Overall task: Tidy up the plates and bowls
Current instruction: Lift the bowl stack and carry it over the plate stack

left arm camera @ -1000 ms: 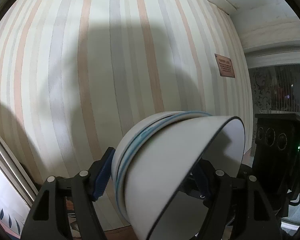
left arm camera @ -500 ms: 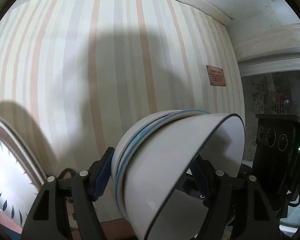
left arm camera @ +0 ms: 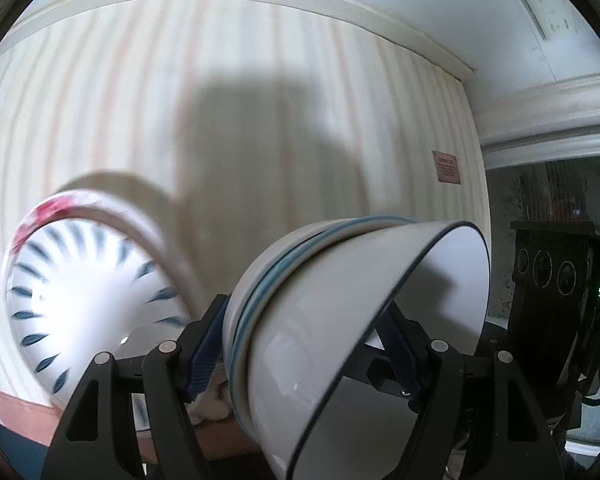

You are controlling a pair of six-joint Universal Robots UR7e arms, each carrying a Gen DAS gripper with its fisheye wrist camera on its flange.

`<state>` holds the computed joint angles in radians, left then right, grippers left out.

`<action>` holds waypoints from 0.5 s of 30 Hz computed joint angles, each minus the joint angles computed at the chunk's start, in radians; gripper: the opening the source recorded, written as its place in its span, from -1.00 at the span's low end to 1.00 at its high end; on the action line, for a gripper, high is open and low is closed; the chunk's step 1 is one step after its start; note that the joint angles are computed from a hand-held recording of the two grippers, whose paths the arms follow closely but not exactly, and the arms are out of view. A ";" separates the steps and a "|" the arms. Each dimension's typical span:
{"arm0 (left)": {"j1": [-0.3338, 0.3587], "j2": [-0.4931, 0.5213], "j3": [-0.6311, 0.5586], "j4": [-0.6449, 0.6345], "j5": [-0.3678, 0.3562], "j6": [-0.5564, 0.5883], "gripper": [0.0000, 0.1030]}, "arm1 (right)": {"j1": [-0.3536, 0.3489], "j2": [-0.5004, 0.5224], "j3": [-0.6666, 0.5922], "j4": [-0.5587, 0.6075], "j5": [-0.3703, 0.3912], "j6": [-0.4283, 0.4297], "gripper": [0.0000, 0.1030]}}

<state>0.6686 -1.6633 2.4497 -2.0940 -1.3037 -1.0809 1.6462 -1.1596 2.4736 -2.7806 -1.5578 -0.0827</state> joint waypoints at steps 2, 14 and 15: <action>-0.001 -0.072 0.008 0.063 0.009 -0.014 0.37 | 0.038 0.038 -0.009 -0.017 0.005 0.026 0.21; 0.035 -0.405 0.041 0.343 0.065 -0.082 0.37 | 0.232 0.294 -0.126 -0.075 0.048 0.130 0.20; 0.046 -0.424 0.043 0.355 0.067 -0.080 0.37 | 0.241 0.303 -0.134 -0.070 0.050 0.134 0.20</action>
